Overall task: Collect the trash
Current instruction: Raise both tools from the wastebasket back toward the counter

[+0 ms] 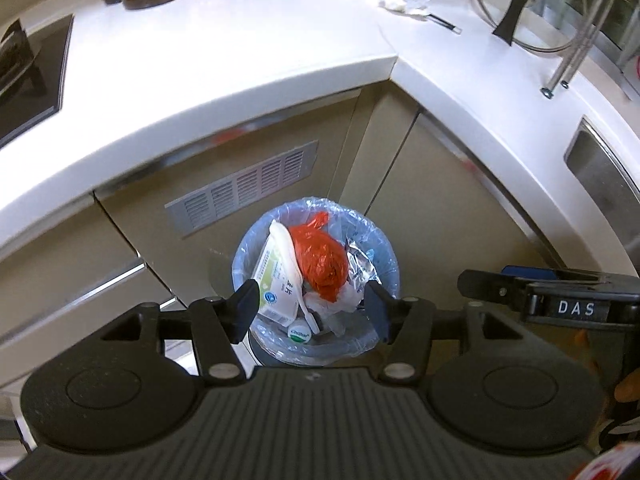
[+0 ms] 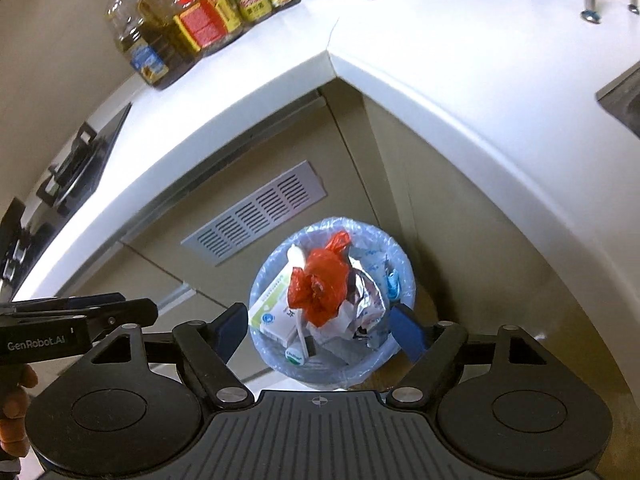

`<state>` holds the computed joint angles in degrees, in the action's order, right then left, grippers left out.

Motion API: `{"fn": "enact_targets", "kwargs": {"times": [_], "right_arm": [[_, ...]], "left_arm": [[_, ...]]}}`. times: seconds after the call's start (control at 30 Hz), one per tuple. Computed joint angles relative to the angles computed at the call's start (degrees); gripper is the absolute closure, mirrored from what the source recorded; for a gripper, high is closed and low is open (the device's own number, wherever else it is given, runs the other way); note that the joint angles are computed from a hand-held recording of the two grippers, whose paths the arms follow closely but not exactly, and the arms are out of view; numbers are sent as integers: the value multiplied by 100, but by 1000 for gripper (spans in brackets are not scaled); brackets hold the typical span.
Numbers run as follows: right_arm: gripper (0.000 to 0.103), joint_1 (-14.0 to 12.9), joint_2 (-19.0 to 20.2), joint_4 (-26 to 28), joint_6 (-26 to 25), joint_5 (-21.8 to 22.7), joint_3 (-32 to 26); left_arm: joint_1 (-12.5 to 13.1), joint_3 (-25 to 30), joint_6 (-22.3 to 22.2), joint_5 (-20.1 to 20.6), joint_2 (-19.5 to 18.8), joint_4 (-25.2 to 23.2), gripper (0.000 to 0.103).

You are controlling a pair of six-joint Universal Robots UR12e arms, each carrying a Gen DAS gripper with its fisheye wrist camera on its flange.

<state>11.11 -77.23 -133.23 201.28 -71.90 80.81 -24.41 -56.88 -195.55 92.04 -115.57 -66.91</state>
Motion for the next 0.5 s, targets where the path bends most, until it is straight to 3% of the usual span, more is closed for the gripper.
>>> {"fn": "enact_targets", "kwargs": {"times": [0.5], "right_arm": [[25,311,-126,-275,664,-994,-87]], "left_arm": [[235,-239,854,-589,251,566,46]]}}
